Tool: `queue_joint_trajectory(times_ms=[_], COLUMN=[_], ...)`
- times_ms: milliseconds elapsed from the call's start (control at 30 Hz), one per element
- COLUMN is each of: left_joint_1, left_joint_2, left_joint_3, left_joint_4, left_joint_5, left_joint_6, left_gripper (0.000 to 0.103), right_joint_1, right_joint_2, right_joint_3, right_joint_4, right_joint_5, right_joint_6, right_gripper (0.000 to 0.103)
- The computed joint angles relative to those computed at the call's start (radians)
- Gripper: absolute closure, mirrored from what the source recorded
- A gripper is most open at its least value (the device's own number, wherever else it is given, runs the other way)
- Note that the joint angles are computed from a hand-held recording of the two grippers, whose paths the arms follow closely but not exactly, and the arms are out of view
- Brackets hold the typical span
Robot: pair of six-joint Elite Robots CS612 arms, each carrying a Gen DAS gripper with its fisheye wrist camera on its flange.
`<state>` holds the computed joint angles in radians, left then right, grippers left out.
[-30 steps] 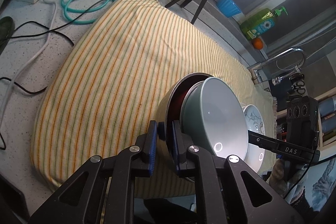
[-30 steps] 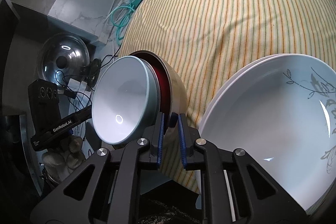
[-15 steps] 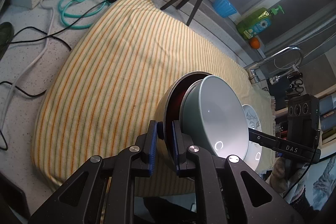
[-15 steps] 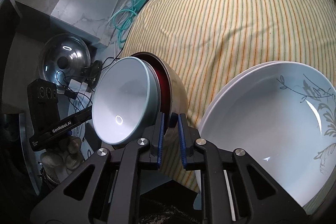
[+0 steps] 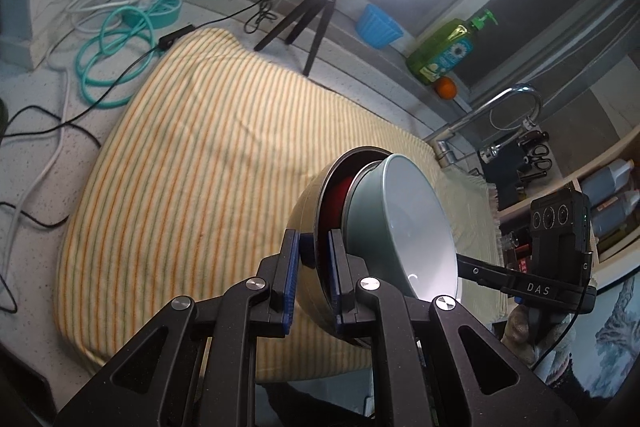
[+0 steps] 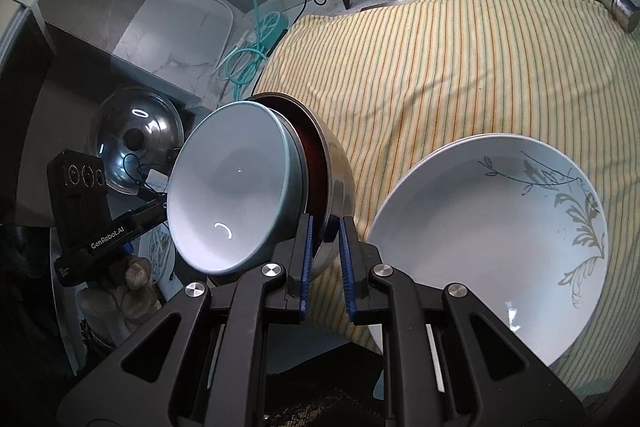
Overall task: Organize plates and bowls
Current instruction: 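Carry the nested bowls over the plate stack and lower them onto it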
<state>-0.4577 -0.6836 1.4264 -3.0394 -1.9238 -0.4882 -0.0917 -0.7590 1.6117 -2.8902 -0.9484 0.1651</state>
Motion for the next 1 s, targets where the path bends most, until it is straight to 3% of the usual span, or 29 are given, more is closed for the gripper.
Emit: queue_joint_trajectory(times_ms=[1000], left_joint_1=[-0.078], left_joint_2=[0.061], left_joint_3=[-0.124], left_joint_4=[0.166], left_joint_5=[-0.117], left_joint_6=[0.130], left_gripper=[0.093], right_joint_1=[-0.113], right_joint_2=[-0.080], right_joint_3=[0.169], right_joint_4=[-0.106], right_joint_5=[-0.075], right_joint_6=[0.093], right_gripper=[0.088])
